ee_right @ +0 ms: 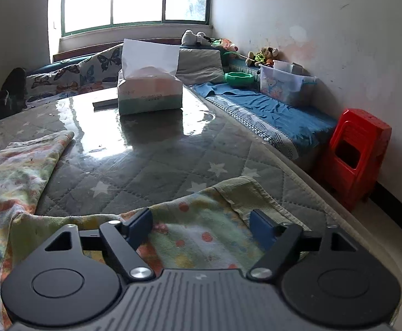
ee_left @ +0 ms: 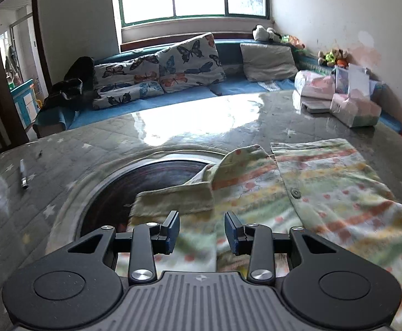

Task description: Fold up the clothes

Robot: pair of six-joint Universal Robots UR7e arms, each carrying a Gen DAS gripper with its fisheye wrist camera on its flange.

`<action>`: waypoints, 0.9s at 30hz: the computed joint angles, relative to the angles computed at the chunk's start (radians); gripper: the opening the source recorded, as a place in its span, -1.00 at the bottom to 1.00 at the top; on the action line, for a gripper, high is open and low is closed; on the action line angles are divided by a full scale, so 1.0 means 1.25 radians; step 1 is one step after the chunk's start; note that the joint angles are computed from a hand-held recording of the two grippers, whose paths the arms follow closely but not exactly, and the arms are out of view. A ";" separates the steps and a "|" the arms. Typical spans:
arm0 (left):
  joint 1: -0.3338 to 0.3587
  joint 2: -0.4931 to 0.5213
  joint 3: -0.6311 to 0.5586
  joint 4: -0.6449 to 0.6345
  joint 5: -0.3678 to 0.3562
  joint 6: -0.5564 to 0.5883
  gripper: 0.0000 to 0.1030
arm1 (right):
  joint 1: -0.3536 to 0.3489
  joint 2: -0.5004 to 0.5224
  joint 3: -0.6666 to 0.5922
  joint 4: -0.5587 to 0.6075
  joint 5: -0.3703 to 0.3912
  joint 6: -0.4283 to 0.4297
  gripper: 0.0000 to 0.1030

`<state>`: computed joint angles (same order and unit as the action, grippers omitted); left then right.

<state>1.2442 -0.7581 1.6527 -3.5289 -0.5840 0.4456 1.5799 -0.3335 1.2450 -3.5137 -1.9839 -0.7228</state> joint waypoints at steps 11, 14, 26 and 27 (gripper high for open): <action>0.025 0.137 -0.179 -0.022 0.102 0.114 -0.28 | -0.005 -0.003 0.004 0.000 0.012 0.006 0.66; 0.031 0.117 -0.164 0.008 0.096 0.061 -0.80 | -0.005 -0.004 0.006 0.000 0.012 0.006 0.66; 0.002 -0.088 0.075 -0.229 0.117 -0.001 -0.92 | -0.005 -0.004 0.006 -0.001 0.011 0.004 0.67; -0.003 -0.104 0.096 -0.260 0.127 0.005 -0.92 | -0.005 -0.004 0.006 -0.001 0.011 0.004 0.67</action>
<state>1.2406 -0.8882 1.7727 -3.8540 -0.4249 0.4516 1.5742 -0.3384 1.2531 -3.5152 -1.9697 -0.7178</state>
